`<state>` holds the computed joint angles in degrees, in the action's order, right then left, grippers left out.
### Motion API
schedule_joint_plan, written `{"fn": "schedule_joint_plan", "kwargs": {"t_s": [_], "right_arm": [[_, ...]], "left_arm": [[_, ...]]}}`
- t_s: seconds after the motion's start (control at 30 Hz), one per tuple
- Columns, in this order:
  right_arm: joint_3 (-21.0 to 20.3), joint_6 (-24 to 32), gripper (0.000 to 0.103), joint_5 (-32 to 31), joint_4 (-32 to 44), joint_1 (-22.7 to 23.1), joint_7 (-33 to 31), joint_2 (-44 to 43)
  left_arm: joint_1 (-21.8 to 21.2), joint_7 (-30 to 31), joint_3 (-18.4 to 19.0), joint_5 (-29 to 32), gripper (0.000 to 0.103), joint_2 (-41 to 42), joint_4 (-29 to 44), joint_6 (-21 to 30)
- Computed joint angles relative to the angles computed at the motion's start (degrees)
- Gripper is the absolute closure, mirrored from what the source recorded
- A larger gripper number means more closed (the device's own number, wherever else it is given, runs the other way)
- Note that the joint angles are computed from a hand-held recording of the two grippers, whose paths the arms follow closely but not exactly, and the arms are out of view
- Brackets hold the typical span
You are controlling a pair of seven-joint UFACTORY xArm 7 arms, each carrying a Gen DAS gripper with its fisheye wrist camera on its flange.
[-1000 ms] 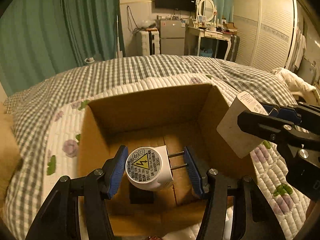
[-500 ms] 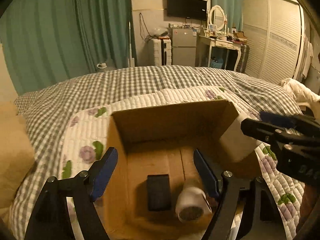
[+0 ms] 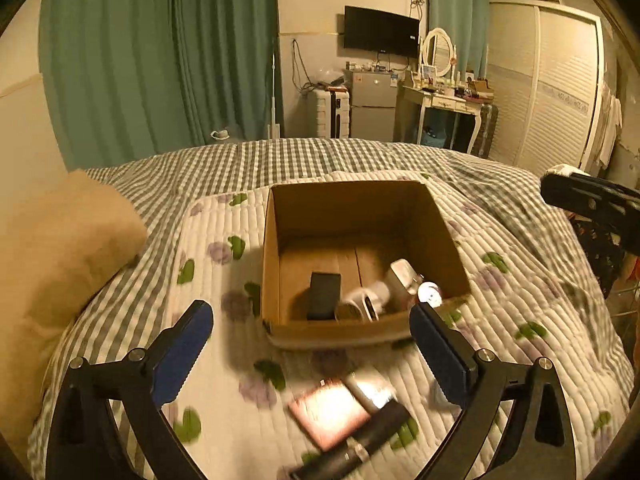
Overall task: Organize rigid objects
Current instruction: 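Drop the round adapter into the box with the left gripper while the right drops the charger, then grasp the black flashlight with the left gripper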
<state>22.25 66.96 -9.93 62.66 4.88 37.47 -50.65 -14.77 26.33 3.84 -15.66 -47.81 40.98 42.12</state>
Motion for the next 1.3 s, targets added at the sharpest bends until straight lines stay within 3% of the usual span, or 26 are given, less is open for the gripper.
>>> {"fn": "schedule_joint_plan", "kwargs": {"t_s": [0.07, 0.13, 0.33, 0.57, 0.67, 0.73, 0.83, 1.03, 1.17, 1.3], "right_arm": [[1.09, 2.44, 0.009, 0.12, 0.48, 0.45, 0.12, -1.22], [2.72, 5.31, 0.006, 0.80, 0.26, 1.20, 0.74, -3.03], [5.71, 7.69, 0.005, 4.53, -7.65, 5.44, 2.83, -7.28], [4.96, 5.30, 0.005, 7.23, -19.05, 10.31, 6.98, -10.57], [3.98, 5.03, 0.005, 8.09, -21.18, 11.55, 8.76, -11.10], [3.49, 4.40, 0.005, 8.31, -22.23, 12.20, 9.76, -11.97], [3.22, 4.59, 0.005, 8.20, -22.32, 12.50, 10.61, -12.03], [3.43, 5.12, 0.005, 7.64, -22.01, 12.86, 11.48, -11.40], [2.92, 5.14, 0.005, 7.88, -22.38, 13.10, 12.21, -11.57], [2.46, 5.18, 0.005, 8.25, -22.82, 13.31, 12.72, -11.79]], "left_arm": [[0.11, -0.11, 0.23, -0.21, 0.000, -2.73, -1.34, 1.06], [0.31, -0.29, 0.28, -0.10, 0.000, -5.17, -2.92, 2.67], [0.20, 0.93, 0.48, 0.49, 0.000, -8.78, -8.78, 7.02], [0.19, 4.08, -1.48, 2.60, 0.001, -8.75, -17.50, 6.00], [0.23, 3.96, -2.67, 3.58, 0.012, -6.64, -18.79, 5.22], [0.71, 3.14, -3.88, 4.96, 0.025, -3.38, -18.35, 6.25], [0.60, 2.58, -5.29, 6.70, 0.028, -3.95, -19.41, 6.22], [-0.53, 3.11, -5.12, 8.05, 0.049, -6.69, -17.78, 15.64], [-1.22, 3.84, -5.19, 7.21, 0.051, -3.92, -15.33, 18.43], [-2.91, 3.31, -6.24, 4.01, 0.049, 1.02, -15.11, 12.76]]}}
